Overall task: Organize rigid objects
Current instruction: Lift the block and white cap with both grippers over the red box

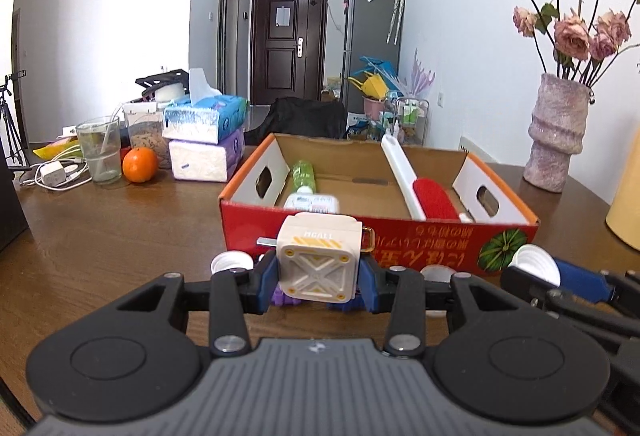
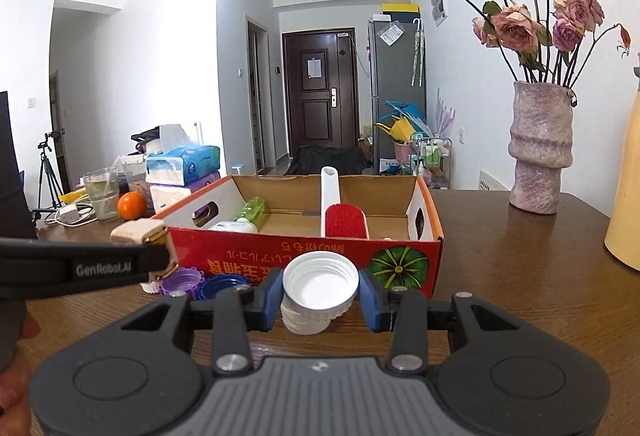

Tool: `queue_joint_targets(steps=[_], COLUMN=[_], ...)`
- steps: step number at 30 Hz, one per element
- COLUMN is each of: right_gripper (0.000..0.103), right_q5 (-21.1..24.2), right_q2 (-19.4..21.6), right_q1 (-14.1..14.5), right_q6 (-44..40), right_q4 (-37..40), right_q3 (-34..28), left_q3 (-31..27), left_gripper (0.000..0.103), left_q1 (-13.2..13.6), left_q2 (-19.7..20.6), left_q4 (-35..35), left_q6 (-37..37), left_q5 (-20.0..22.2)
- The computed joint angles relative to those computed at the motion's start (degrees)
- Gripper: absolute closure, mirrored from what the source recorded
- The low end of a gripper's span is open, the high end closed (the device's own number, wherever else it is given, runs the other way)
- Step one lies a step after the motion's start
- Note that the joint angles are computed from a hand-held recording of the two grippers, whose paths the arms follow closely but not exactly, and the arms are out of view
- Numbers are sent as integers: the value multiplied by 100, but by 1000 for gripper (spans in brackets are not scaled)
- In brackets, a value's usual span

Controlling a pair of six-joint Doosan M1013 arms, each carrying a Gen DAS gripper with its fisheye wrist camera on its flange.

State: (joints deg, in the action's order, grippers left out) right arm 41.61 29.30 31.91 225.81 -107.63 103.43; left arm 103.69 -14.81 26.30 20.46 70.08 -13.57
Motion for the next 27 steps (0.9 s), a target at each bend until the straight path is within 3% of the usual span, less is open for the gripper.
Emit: queue_joint_targets(steps=[27], right_gripper=[64], right_q5=[-77], right_q2=[224], right_q1=[-229], right_q6=[-190], right_q4=[-150], right_q3=[-526], left_q3=[-702], left_gripper=[61], left_q1=[-35], left_q2=[337], left_q4=[-372], left_q6=[-162], left_q5=[235])
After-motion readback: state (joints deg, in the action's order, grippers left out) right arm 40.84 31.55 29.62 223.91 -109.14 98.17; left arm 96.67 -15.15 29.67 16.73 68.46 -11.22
